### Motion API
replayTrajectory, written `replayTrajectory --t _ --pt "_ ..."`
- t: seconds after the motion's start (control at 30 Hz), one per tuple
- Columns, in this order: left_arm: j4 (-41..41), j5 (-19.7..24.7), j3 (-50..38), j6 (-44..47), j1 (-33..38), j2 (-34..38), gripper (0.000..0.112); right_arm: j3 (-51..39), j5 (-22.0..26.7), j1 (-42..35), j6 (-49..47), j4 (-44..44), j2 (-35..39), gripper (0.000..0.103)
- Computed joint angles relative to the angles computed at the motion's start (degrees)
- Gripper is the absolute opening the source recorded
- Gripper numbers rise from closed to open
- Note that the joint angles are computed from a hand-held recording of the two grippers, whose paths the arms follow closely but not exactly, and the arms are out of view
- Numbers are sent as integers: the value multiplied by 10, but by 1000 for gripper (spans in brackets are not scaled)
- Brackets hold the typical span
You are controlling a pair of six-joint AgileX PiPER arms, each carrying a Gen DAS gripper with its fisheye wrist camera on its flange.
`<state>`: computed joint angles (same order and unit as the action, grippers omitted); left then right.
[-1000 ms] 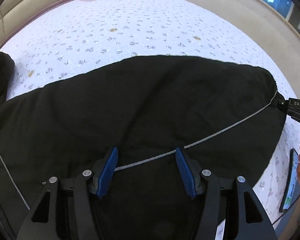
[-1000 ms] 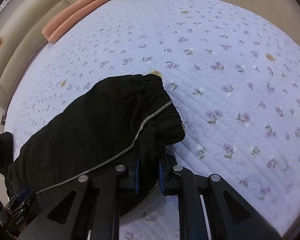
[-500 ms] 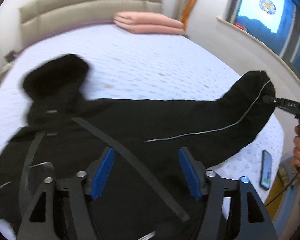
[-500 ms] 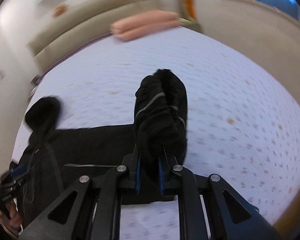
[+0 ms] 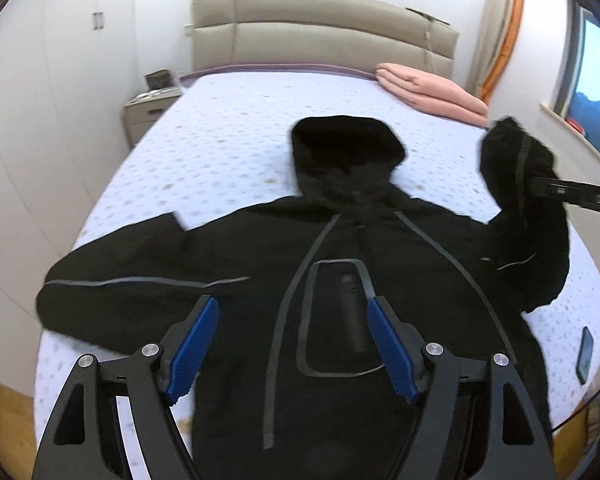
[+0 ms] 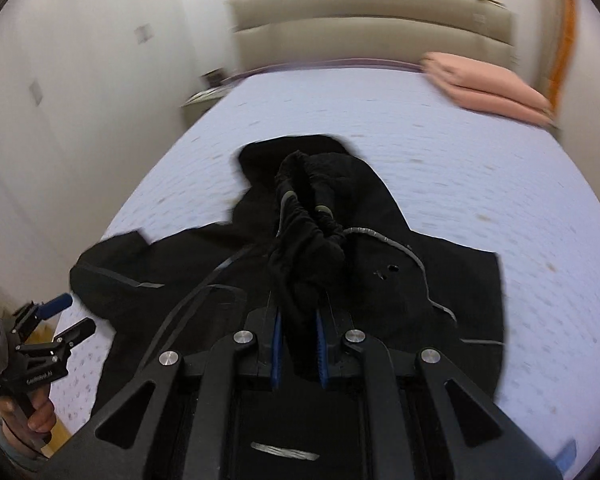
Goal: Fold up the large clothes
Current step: 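Fold the held sleeve across the jacket body toward the left tool, then open the right tool to release the sleeve and withdraw it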
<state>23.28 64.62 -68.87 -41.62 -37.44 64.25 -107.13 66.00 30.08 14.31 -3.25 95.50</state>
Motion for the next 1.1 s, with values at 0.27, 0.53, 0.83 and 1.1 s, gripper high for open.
replayTrajectory --t 0.27,0.53,0.83,1.1 --pt "-153 -60 123 166 197 -96 78 -91 -22 134 60 -23 205 15" --pt "-254 -94 187 288 334 -111 78 -168 9 178 81 -22 349 27" --pt "-301 -121 171 313 326 -66 78 29 -93 111 -36 92 144 48" --pt "-463 -185 120 433 310 75 78 200 -132 -47 32 -42 20 42"
